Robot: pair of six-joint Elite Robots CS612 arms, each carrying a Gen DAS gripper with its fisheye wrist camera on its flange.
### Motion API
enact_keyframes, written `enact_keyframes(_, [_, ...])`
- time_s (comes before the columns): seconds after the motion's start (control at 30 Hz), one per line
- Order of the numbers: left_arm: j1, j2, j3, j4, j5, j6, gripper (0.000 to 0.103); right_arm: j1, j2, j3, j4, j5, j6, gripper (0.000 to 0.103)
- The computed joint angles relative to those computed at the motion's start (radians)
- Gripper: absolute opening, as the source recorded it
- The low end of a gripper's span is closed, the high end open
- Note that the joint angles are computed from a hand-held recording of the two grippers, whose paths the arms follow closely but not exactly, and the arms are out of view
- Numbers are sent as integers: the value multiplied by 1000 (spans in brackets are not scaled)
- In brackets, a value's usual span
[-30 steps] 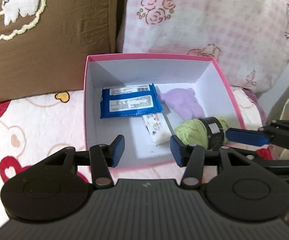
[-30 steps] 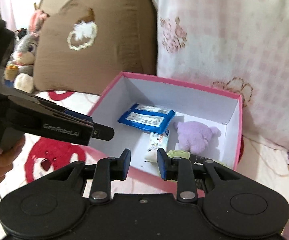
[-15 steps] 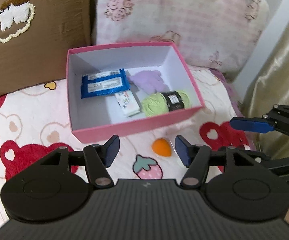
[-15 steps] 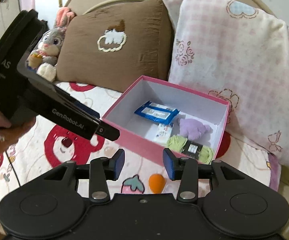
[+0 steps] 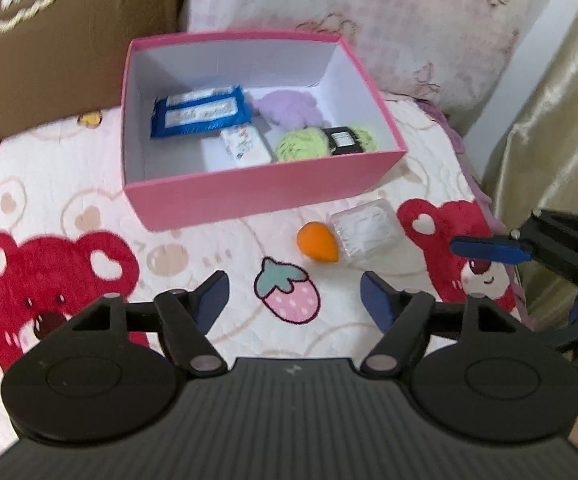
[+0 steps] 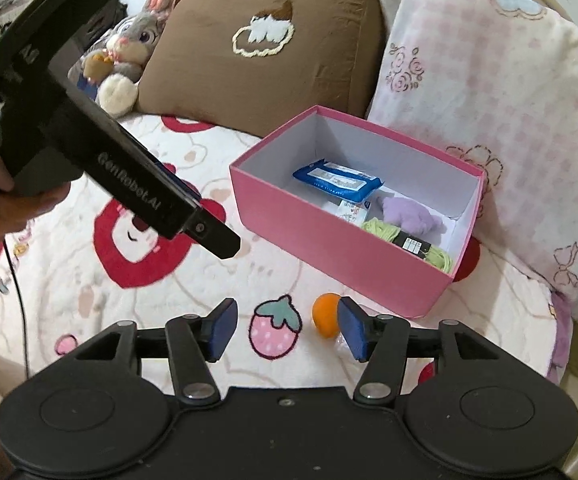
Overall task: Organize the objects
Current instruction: 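Move both tools away from the box toward the orange sponge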
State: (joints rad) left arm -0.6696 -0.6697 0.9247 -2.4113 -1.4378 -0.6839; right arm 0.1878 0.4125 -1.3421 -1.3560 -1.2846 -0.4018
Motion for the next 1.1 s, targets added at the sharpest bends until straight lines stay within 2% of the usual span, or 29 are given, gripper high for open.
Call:
enact_keyframes(0.17, [2,18,20,-68,7,-16,84,6,31,8,-55,-30,-21,62])
enact_keyframes(0.27, [4,35,33,-148,-5,-19,84,4,51,15,-108,-25,-38,62])
enact_keyframes(0.37, [4,56,27,-180,-1,-27,85,1,69,30,-161,-27,-71,62])
enact_keyframes(0.53, [0,94,18,-247,17,-34,85,5,85,64,-213,-53,-103,62])
enact_keyframes(0.63, [0,118,17,-317,3,-35,85,9,98,79,-265,-75,-110,62])
enact_keyframes(0.73, [-3,142,8,-370,4,-26,84,12,102,92,-273,-81,-138,61])
enact_keyframes(0.87, [-2,175,-11,-431,-3,-41,83,20,113,101,-308,-114,-181,56])
enact_keyframes(0.97, [5,203,-30,-481,-31,-84,81,23,116,114,-329,-135,-202,51])
enact_keyframes(1.07, [10,224,-61,-472,-46,-105,76,29,122,122,-362,-167,-214,50])
enact_keyframes(1.1, [12,233,-74,-468,-52,-104,75,29,125,122,-373,-174,-225,45])
